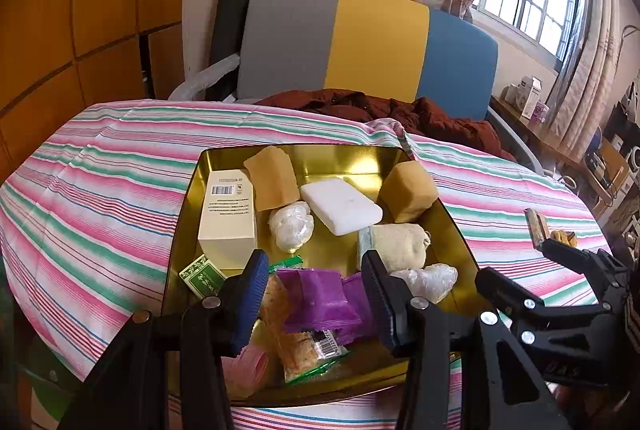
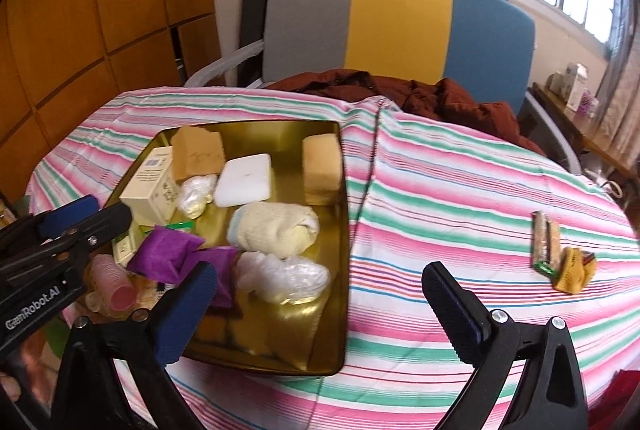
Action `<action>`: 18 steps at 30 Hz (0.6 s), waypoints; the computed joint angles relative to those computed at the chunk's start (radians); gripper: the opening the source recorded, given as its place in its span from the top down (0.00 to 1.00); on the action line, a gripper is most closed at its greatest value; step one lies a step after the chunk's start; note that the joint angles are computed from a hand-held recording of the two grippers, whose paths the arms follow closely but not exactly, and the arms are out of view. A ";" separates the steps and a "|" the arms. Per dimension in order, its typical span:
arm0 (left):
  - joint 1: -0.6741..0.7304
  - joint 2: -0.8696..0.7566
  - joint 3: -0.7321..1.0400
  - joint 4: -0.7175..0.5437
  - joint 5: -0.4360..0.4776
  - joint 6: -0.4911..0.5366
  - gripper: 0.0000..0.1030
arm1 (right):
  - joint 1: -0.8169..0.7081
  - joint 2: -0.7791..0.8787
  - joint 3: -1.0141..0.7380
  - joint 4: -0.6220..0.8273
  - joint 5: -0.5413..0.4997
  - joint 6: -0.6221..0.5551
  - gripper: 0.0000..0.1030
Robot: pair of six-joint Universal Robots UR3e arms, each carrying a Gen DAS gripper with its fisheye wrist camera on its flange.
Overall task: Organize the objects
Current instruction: 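Withdraw both open tools and move them to the cracker packet and sock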
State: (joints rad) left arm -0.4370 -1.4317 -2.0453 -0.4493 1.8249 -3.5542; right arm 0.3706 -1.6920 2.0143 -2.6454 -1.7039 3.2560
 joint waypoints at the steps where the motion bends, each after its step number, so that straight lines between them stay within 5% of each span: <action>1: -0.004 -0.003 0.002 0.001 -0.001 0.002 0.53 | -0.005 -0.005 0.004 -0.001 0.000 0.000 0.00; 18: -0.087 -0.085 0.102 -0.044 0.027 0.050 0.53 | -0.142 -0.127 0.112 0.011 0.029 -0.039 0.00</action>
